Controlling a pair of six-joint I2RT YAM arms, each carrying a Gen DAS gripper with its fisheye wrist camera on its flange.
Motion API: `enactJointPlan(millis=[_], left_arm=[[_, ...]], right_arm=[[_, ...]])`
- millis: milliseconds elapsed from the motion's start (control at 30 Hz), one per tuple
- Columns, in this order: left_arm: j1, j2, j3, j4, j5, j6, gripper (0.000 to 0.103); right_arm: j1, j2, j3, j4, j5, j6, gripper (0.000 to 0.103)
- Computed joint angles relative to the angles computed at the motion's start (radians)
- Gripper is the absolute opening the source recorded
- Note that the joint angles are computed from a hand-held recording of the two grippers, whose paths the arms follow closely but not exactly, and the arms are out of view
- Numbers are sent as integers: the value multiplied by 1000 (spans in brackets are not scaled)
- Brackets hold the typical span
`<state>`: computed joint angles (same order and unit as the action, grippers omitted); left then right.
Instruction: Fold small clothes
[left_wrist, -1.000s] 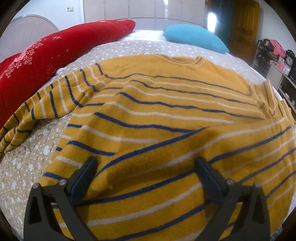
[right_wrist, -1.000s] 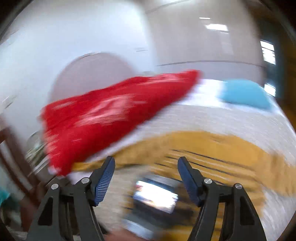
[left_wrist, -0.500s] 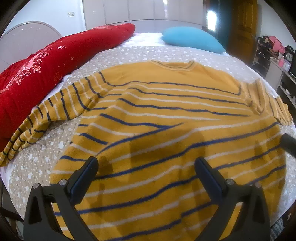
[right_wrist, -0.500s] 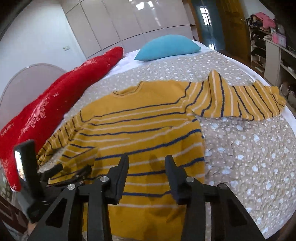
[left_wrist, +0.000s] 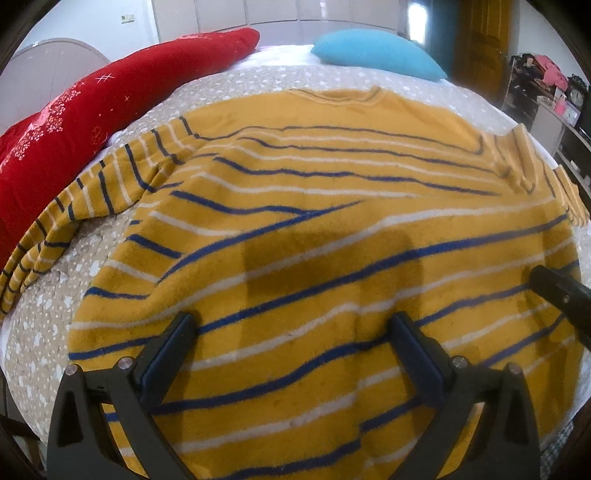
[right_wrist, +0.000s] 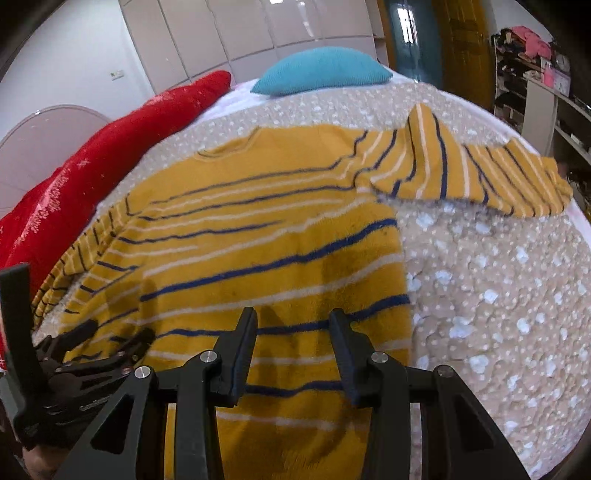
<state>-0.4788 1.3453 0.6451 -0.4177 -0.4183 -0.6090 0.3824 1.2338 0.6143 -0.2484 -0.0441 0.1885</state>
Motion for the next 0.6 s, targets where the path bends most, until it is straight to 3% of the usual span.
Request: enactJointPlan(millis=[167, 300, 433, 600], left_arm=[[19, 4, -18, 37, 25, 8, 103], [12, -2, -45, 81, 7, 16, 103], [0, 9, -43, 86, -12, 10, 103], [-6, 4, -56, 103, -24, 6, 103]], right_arm=[[6, 37, -30, 70, 28, -14, 45], [14, 50, -60, 136, 42, -30, 52], [85, 50, -111, 225, 145, -41, 63], [158, 59, -145, 290, 261, -23, 68]])
